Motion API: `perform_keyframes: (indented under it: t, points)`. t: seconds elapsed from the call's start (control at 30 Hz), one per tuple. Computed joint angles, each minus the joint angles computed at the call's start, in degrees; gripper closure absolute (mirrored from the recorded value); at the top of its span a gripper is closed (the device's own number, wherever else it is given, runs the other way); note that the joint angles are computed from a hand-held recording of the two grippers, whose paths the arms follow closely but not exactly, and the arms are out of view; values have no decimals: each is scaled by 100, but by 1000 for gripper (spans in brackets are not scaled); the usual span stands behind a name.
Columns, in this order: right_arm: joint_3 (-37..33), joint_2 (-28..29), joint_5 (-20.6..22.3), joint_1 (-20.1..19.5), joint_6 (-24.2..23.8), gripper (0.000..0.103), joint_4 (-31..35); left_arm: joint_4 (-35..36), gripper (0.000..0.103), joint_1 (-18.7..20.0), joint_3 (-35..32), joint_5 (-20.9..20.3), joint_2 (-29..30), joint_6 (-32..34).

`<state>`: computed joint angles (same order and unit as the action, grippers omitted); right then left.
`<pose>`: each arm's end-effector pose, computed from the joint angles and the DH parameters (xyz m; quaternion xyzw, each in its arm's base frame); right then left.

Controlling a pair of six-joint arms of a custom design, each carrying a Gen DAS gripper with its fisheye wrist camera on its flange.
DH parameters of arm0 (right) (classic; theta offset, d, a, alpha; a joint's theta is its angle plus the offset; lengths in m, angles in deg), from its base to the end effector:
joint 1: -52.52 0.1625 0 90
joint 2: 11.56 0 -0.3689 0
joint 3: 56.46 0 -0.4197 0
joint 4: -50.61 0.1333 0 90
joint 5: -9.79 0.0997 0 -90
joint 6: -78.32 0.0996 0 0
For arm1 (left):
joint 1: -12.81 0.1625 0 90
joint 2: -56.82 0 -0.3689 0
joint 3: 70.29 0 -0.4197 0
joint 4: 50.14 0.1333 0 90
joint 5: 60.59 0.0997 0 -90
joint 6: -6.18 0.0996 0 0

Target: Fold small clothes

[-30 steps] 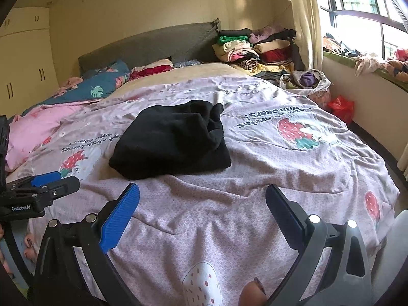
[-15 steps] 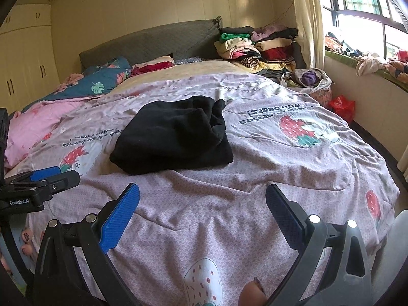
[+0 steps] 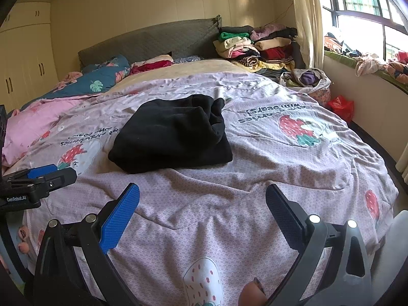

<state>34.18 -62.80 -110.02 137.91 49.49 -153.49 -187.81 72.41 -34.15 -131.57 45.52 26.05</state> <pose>0.0301 -0.6695 0.2571 0.0086 -0.7838 0.5027 0.3645 -0.2978 -0.8352 0.0104 0.3810 0.8891 -0.2092 0.1434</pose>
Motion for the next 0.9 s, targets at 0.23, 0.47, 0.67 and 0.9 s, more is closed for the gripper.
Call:
perform_keyframes:
  t: [0.23, 0.47, 0.67, 0.9]
  points:
    - [14, -2, 0, -13, 21, 4, 11, 20, 9, 3, -31, 20, 16, -6]
    - [35, -5, 7, -32, 26, 4, 21, 7, 9, -2, -22, 34, 14, -1]
    - [46, -11, 20, -37, 26, 4, 20, 7, 9, 1, -12, 56, 2, -6]
    - [54, -17, 23, -39, 32, 4, 20, -21, 9, -7, 9, 91, -4, 5]
